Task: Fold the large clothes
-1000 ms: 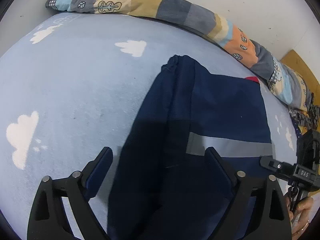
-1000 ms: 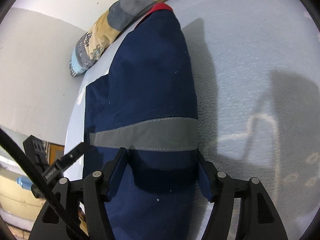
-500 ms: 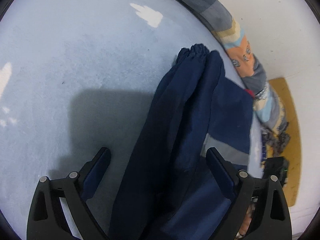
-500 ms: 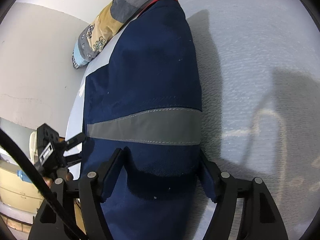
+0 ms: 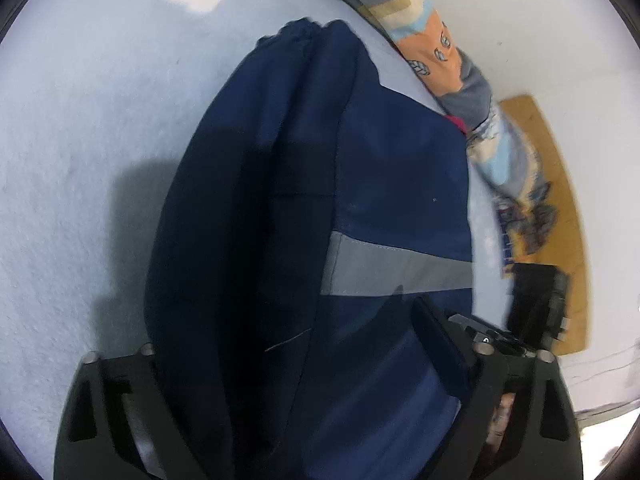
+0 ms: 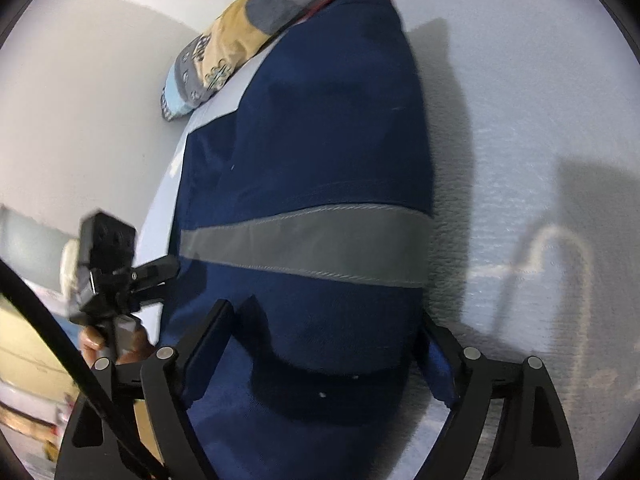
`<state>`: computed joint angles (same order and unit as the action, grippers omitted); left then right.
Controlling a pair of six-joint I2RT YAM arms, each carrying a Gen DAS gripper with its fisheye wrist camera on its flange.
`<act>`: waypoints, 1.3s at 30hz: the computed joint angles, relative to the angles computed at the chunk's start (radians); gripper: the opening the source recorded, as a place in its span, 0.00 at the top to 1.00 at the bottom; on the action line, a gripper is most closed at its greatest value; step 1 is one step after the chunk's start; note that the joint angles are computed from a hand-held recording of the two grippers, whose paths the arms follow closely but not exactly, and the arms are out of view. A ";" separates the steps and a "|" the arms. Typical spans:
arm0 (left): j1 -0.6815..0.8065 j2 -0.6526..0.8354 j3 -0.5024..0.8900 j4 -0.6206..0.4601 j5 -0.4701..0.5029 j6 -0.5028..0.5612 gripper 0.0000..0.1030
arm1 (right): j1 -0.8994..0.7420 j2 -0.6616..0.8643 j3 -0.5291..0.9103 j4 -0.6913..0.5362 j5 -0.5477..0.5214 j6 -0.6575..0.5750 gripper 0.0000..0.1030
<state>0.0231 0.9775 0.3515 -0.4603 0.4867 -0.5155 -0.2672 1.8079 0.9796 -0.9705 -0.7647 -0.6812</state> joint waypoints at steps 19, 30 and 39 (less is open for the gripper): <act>-0.297 -0.278 0.099 -0.263 -0.326 -0.156 0.82 | -0.075 -0.216 0.002 -0.080 -0.008 -0.085 0.55; -0.801 -0.075 0.190 -0.091 -0.547 -0.445 0.84 | -0.342 -0.196 0.166 -0.353 0.023 -0.406 0.56; -1.000 0.210 0.311 0.037 -0.623 -0.530 0.84 | -0.543 -0.101 0.278 -0.437 0.096 -0.587 0.56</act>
<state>-0.9766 1.1876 0.6623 -0.4232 -0.1365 -1.0458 -0.8103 1.7068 1.2579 -1.4071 -0.6688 -1.2679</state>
